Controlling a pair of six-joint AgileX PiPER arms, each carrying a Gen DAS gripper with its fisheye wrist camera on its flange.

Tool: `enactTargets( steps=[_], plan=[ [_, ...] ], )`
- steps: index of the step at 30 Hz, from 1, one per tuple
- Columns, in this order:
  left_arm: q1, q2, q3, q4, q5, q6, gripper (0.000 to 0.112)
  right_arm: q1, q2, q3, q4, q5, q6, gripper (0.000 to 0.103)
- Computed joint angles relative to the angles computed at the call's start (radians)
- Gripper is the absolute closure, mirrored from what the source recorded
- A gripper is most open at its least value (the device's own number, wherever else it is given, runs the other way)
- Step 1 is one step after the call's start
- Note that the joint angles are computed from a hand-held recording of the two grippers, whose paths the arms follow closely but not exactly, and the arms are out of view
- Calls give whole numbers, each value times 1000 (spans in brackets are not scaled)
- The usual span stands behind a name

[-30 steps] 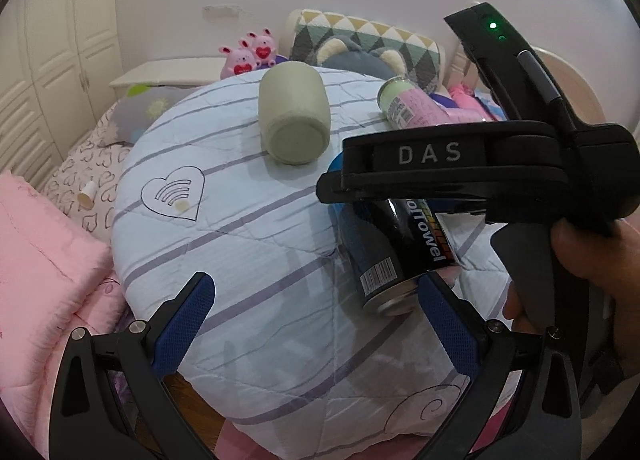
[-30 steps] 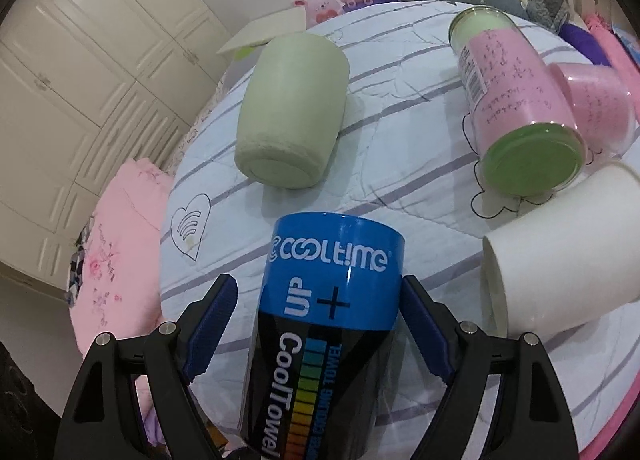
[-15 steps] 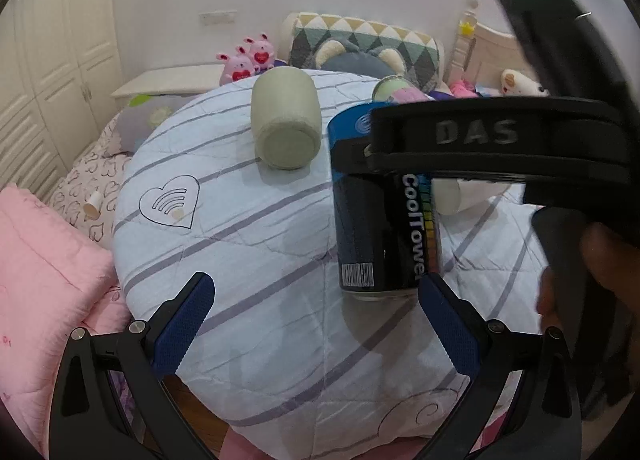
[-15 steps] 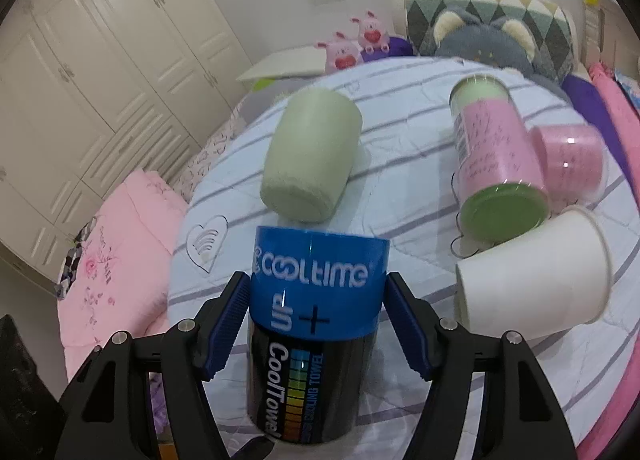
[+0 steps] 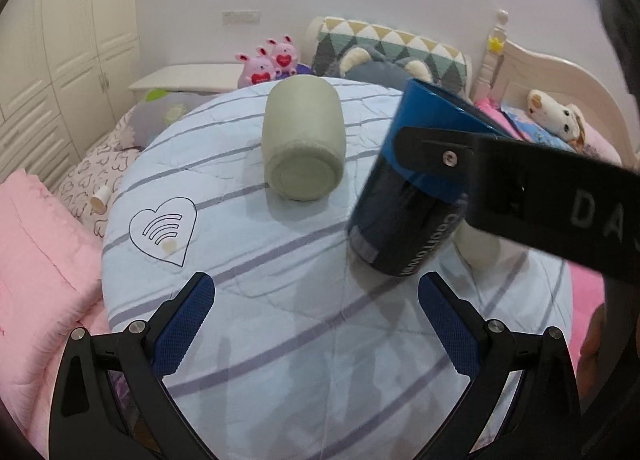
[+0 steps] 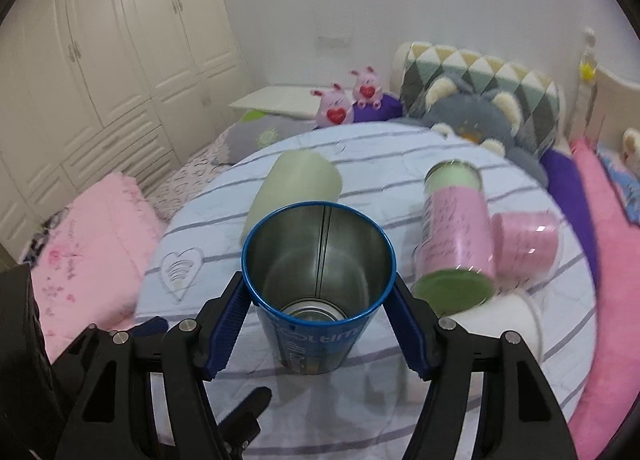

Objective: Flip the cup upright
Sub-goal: 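Lift the can with the right gripper and rotate it open end up, then lower the upright can onto the table and open the right gripper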

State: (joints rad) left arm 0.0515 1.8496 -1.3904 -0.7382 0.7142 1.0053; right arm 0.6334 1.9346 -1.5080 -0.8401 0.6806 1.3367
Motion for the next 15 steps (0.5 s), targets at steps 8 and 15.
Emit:
enactTargets(
  steps=[8,15],
  plan=[
    [-13,-10,32,-2,-68,4,9,9,35,-20,-69,29,1,35],
    [-18,-15,42,12,-87,-5,9,10,13,21,-61,-14,7,24]
  ],
)
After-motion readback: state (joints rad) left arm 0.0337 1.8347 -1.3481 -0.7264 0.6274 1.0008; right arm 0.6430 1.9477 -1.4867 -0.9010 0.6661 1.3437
